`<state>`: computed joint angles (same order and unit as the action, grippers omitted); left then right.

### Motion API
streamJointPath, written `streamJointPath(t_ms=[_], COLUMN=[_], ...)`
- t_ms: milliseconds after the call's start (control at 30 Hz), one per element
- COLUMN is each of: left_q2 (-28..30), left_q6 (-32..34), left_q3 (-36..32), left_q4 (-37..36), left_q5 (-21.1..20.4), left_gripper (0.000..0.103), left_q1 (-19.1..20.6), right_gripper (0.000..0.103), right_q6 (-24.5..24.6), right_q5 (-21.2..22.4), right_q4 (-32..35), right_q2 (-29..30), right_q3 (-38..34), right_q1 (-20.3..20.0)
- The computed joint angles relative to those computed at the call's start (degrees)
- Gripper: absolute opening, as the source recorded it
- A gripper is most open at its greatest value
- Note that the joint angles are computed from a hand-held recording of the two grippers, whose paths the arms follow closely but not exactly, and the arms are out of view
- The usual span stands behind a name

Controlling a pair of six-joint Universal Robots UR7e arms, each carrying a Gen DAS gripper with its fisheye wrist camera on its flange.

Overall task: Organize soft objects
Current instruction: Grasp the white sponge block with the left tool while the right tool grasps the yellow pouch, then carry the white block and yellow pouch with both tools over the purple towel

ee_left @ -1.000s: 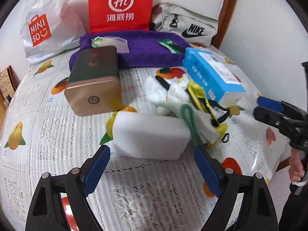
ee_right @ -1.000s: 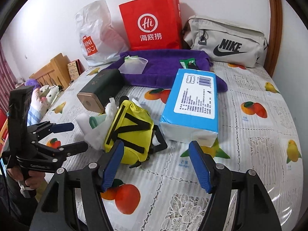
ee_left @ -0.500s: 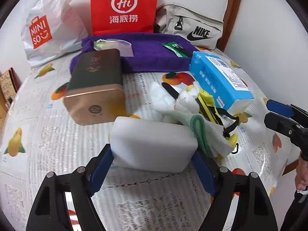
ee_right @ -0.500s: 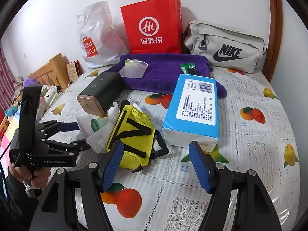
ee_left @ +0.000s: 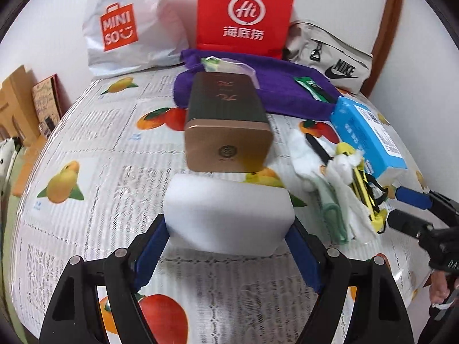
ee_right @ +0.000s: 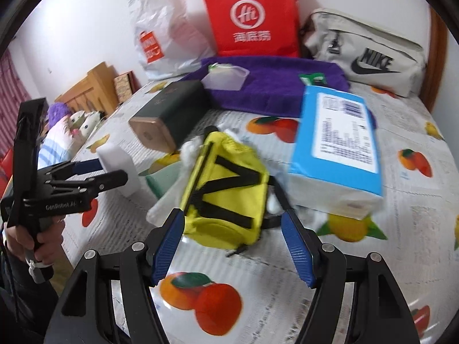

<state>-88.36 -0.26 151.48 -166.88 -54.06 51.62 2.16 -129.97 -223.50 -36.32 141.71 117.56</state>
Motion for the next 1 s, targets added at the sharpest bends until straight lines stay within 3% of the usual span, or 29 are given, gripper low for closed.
streamJointPath(t_ms=[333,367,400,700,1000], left_q2=[0.50,0.47,0.48,0.03,-2.04], left_q6=[0.93,0.99,1.00,0.70,-2.93], left_q3=[-0.58,-0.61,-0.61,-0.44,1.07], left_q4=[-0.41,-0.35,-0.35,0.00,1.07], left_q5=[-2.79,-2.97,-3.03,-3.15,-2.24], left_gripper=[0.080,0.080,0.080,0.080,0.080], left_q1=[1.94,2.09,2.16,2.17,-0.02], right_gripper=[0.070,0.066,0.050,0.048,0.048], right_q6=[-0.66,-0.26,-0.25,1.50,7.00], right_q5=[-0.63,-1.37,-1.52,0.57,-3.59], right_q4=[4.27,5.33,6.06,1.75,-1.85], right_q2=[2.50,2.59,2.45,-2.53,-1.76], right_q3=[-4.18,-4.41,-4.39,2.02,8.22], right_q1=[-2.22,-2.19,-2.25,0.84,2.35])
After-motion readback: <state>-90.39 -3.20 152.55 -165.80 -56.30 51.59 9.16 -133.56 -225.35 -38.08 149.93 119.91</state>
